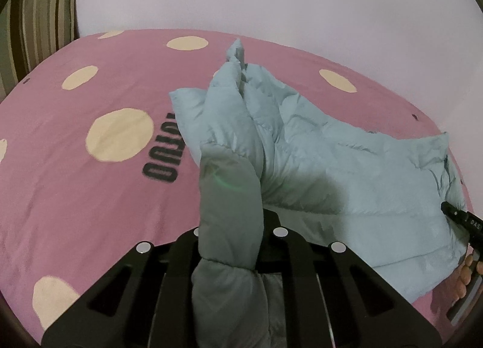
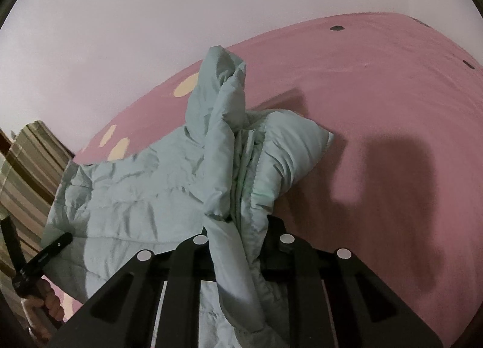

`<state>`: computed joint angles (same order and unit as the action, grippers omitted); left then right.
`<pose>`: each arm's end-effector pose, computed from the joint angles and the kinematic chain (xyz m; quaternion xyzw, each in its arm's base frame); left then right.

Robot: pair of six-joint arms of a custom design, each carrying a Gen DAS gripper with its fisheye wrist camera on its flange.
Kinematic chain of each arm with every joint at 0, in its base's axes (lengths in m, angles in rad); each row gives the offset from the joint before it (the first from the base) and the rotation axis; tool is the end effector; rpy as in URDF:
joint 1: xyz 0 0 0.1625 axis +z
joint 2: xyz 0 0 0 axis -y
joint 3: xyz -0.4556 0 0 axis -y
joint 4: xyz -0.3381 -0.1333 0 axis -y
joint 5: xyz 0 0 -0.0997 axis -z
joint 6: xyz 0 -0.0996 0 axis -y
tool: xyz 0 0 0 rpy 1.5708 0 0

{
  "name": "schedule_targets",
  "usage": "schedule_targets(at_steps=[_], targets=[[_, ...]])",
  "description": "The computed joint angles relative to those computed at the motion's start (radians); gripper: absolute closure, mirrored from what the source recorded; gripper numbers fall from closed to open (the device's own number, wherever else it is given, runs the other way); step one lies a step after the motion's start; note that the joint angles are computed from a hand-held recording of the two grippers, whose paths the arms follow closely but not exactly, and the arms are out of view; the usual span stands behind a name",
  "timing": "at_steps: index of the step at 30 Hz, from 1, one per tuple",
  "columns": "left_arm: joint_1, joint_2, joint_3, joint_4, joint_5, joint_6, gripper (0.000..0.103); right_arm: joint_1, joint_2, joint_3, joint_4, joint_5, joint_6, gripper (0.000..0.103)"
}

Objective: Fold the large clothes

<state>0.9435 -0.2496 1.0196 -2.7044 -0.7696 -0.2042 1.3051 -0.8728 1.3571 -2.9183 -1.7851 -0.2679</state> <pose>-0.3049 -0.7696 0.0104 0.1212 0.9003 -0.3072 0.2836 -0.0837 -0.7346 0.3666 -0.0437 -0.9031 0.3756 0.2034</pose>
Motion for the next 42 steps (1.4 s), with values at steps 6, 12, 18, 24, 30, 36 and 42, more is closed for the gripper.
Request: schedule_targets(at_steps=[6, 12, 18, 24, 30, 36, 42], targets=[[-0.025, -0.127, 0.246, -0.082, -0.011, -0.068, 0.093, -0.008, -0.093, 0.184, -0.069, 0.037, 0.005, 0.089], [-0.063, -0.236, 0.483, -0.181, -0.011, -0.111, 0.093, -0.027, -0.183, 0.385, -0.156, 0.056, 0.016, 0.089], [-0.093, -0.324, 0.679, -0.247, -0.019, -0.180, 0.093, -0.045, -0.253, 0.535, -0.204, 0.071, 0.017, 0.089], [-0.115, -0.376, 0.827, -0.286, -0.030, -0.258, 0.093, -0.074, -0.294, 0.629, -0.229, 0.088, 0.007, 0.089], [-0.122, -0.360, 0.864, -0.317, -0.013, -0.281, 0.091, -0.085, -0.281, 0.635, -0.246, 0.095, -0.010, 0.088], [-0.109, -0.334, 0.845, -0.304, -0.014, -0.302, 0.084, -0.103, -0.289, 0.658, -0.260, 0.115, -0.024, 0.082], [-0.108, -0.341, 0.852, -0.280, 0.006, -0.359, 0.060, -0.122, -0.311, 0.673, -0.264, 0.131, 0.007, 0.061]])
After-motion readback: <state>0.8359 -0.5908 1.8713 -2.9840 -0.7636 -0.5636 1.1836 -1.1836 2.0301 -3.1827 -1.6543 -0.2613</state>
